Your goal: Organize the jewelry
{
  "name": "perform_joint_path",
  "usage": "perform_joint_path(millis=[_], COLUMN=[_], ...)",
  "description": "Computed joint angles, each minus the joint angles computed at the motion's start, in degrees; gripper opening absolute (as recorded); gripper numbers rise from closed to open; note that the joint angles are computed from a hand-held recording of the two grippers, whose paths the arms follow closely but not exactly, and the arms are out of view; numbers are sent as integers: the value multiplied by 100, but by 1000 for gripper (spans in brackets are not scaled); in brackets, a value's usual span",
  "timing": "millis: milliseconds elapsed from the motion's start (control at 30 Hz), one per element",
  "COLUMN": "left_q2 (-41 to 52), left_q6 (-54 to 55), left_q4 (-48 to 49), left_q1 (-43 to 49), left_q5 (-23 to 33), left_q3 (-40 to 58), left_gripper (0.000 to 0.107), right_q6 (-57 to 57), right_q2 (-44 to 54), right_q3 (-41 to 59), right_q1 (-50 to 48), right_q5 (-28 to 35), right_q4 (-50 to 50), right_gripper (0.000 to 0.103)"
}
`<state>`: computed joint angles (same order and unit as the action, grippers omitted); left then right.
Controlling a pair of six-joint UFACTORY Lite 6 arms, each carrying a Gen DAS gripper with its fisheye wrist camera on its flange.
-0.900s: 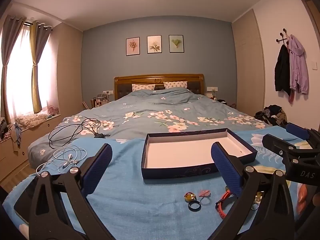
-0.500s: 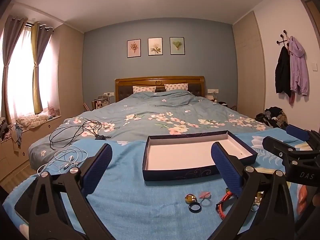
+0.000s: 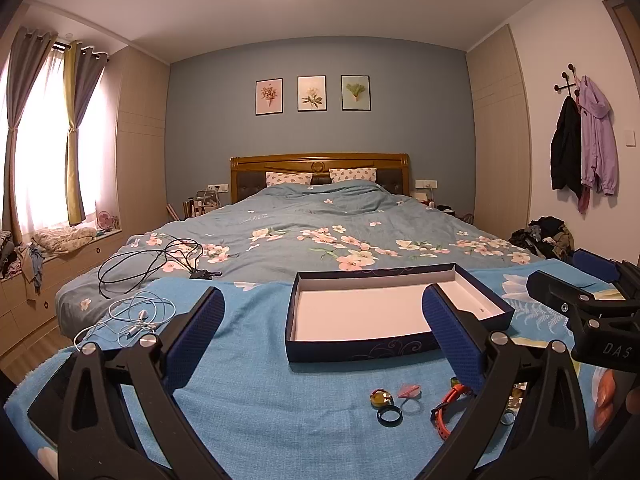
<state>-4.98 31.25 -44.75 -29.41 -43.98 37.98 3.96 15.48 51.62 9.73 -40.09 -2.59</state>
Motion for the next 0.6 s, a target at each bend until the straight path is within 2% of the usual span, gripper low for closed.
perform_joint_path(millis=[600], left_q2=[-16], left_q6=[-36], left_q4=[15], left_q1=[9], left_q5=[5], left_q3=[-32], left_gripper=[97], right_q6=[79], right_q2=[30], right_q3=[-7], right_q1=[-32], right_q5=[-48], right_q4=[-72], right_gripper=[97])
